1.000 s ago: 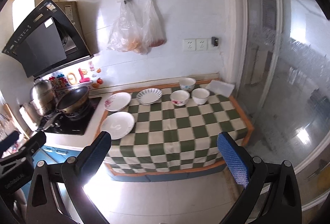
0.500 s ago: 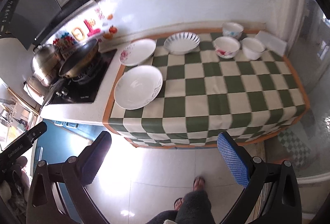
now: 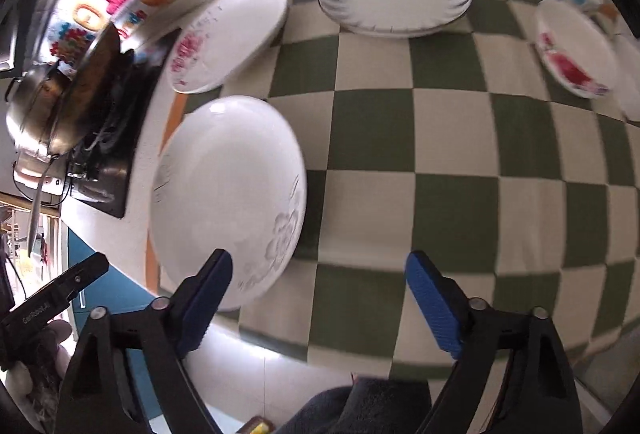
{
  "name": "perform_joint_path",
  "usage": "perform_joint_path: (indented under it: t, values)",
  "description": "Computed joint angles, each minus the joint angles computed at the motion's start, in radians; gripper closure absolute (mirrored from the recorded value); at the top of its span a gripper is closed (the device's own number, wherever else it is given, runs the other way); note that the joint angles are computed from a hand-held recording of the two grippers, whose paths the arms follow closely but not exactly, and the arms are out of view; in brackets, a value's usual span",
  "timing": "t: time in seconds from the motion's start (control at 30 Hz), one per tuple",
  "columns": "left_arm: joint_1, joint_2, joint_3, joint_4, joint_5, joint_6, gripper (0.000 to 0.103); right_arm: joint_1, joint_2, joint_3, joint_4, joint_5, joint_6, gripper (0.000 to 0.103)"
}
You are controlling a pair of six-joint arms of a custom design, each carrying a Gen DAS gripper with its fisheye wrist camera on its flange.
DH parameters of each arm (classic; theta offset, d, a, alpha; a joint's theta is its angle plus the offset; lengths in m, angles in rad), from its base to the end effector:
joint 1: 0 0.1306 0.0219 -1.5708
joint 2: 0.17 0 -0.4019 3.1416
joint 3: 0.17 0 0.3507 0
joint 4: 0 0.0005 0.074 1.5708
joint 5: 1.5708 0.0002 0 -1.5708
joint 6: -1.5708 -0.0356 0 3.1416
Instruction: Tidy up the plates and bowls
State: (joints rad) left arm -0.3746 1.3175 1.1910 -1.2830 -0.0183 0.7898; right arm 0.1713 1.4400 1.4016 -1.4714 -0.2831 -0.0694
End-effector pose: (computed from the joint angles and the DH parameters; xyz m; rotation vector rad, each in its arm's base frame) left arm 0.3293 -0.1293 0.3787 -0.6194 2.9301 -0.1102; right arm 0.3871 0.0766 0.4107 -0.1704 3.0785 0.4475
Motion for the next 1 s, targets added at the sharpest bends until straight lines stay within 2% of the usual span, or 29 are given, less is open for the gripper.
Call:
perform_joint_path:
  t: [0.13,0.17,0.27,0.37,0.43,0.53,0.6,0.73,0.87,1.0]
  values:
    - [0.049,0.103,0.019,0.036,0.065,-0.071,0.020,-0.005,0.157,0.044,0.030,-0.039,0.028,0.027]
    - [0.057,0.128,0.028,0.039,0.081,-0.085,0.027,-0.003,0.180,0.053,0.032,-0.047,0.031,0.029]
    - [0.074,0.175,0.046,0.044,0.126,-0.108,0.039,0.008,0.249,0.083,0.027,-0.075,0.044,0.037]
    - [0.079,0.198,0.056,0.048,0.148,-0.125,0.053,0.024,0.289,0.100,0.025,-0.110,0.059,0.052]
    - [0.075,0.212,0.064,0.045,0.134,-0.136,0.057,0.037,0.312,0.110,0.025,-0.119,0.061,0.066]
    - [0.079,0.211,0.060,0.054,0.135,-0.142,0.061,0.051,0.329,0.112,0.038,-0.130,0.054,0.080]
    - [0.081,0.207,0.060,0.066,0.144,-0.142,0.062,0.057,0.324,0.102,0.047,-0.167,0.045,0.090]
    - [0.095,0.199,0.048,0.086,0.144,-0.168,0.065,0.089,0.306,0.082,0.102,-0.150,0.010,0.090]
    - [0.088,0.178,0.043,0.102,0.121,-0.186,0.065,0.090,0.280,0.069,0.107,-0.149,0.021,0.090]
    - [0.068,0.160,0.067,0.084,0.116,-0.188,0.065,0.066,0.240,0.043,0.107,-0.154,0.050,0.090]
